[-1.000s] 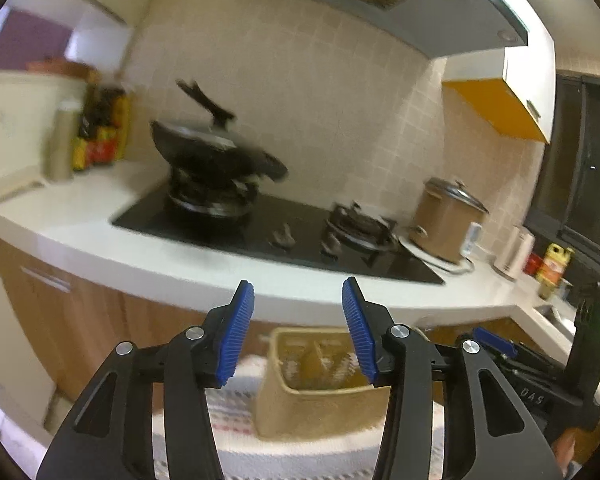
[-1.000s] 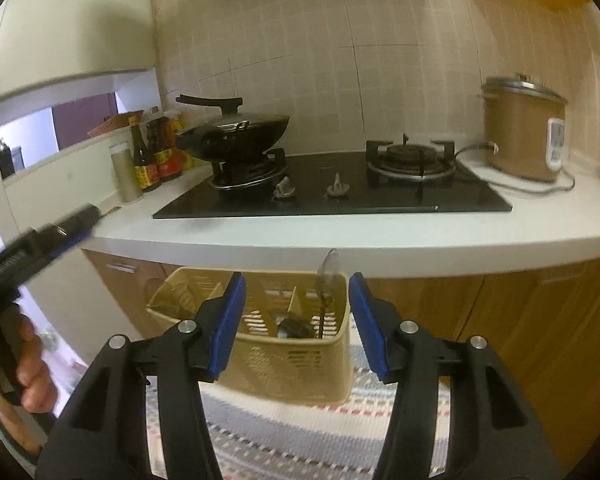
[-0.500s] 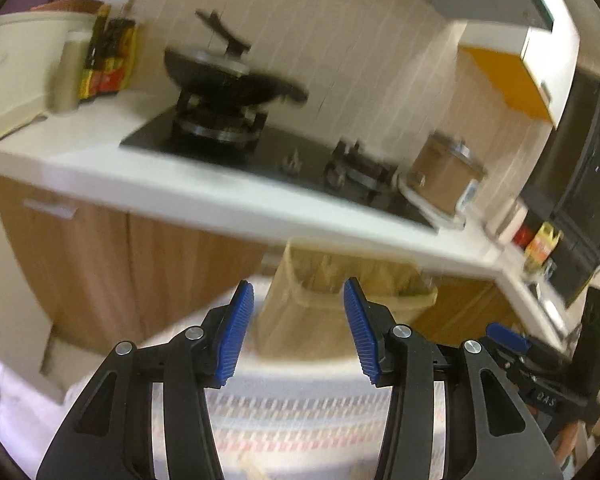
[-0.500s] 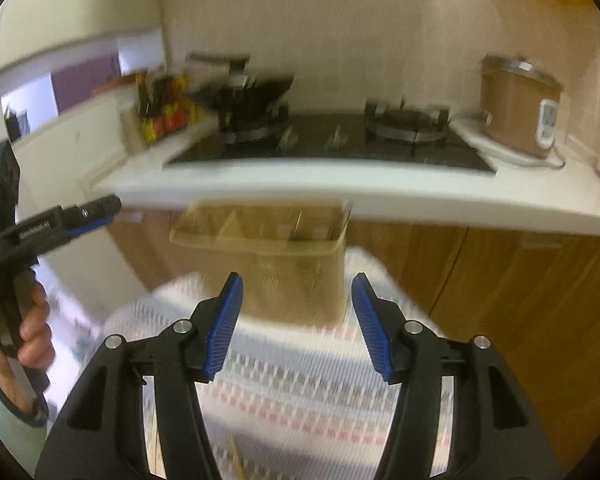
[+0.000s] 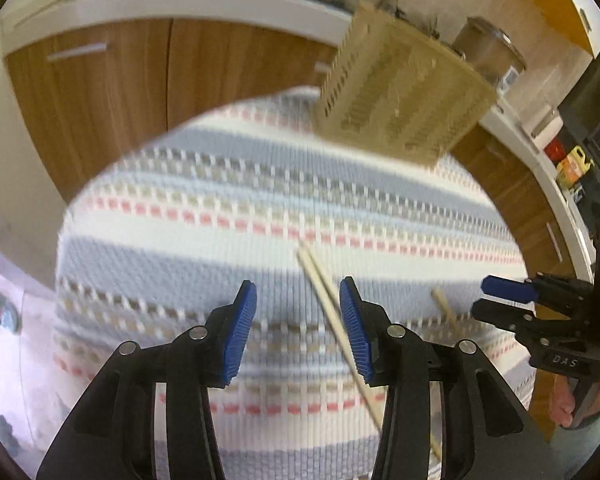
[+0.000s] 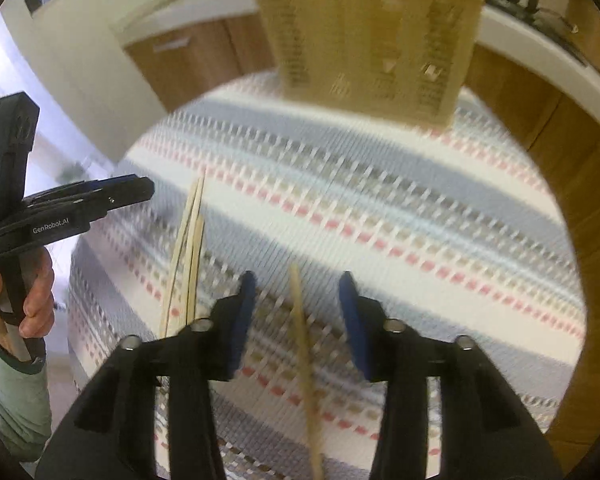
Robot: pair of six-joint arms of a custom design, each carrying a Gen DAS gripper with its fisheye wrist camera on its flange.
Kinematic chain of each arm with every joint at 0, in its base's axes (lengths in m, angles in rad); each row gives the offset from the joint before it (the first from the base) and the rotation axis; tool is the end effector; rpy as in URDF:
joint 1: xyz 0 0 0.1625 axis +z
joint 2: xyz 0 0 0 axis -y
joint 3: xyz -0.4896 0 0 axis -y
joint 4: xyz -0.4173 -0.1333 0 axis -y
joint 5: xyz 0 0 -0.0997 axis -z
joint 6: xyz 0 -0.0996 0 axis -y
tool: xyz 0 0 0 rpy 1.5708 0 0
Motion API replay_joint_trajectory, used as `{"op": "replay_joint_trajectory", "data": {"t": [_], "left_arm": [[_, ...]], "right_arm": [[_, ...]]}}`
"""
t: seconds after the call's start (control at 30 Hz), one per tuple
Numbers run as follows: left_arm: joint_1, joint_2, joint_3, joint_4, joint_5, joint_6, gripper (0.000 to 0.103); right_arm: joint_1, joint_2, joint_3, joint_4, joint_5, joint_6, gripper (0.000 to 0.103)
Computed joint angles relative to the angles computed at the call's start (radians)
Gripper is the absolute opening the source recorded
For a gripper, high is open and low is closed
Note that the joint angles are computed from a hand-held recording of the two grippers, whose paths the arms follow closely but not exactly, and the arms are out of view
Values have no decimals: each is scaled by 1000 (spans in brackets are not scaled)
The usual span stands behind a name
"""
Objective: Organize utensils
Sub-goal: 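Lower the left gripper onto a wooden chopstick while the right gripper grasps another chopstick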
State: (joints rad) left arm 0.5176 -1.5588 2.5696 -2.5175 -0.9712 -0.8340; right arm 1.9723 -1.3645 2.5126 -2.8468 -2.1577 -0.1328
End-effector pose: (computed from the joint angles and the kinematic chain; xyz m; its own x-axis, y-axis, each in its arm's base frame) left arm -0.1858 -0.3239 0.2101 -0.8957 0.1284 -0.4258 0.3034 0.8764 -0.3740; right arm 0.2208 -0.3201 0.1916 -0.7357 -0.3790 0.5613 -0.4893 0.8704 -0.0537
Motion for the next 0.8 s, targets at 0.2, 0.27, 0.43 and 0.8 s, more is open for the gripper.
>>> {"op": "replay_joint_trajectory", "data": {"t": [0.2,0.27,0.43,0.8], "left_arm": [[-36,62,27,-13,2,-23,36],[-50,89,21,2,24,-37,36],[-90,157,-5,71,78,-63,36],[-102,143,1,100,94,-33,29]], "right_arm": [[-19,42,28,-38,-51,11,32],[-19,51,37,-66,-63,-2,31],[-4,79,35,-92,-103,-24,29],[24,137,29,-141,-141,-61,16]]}}
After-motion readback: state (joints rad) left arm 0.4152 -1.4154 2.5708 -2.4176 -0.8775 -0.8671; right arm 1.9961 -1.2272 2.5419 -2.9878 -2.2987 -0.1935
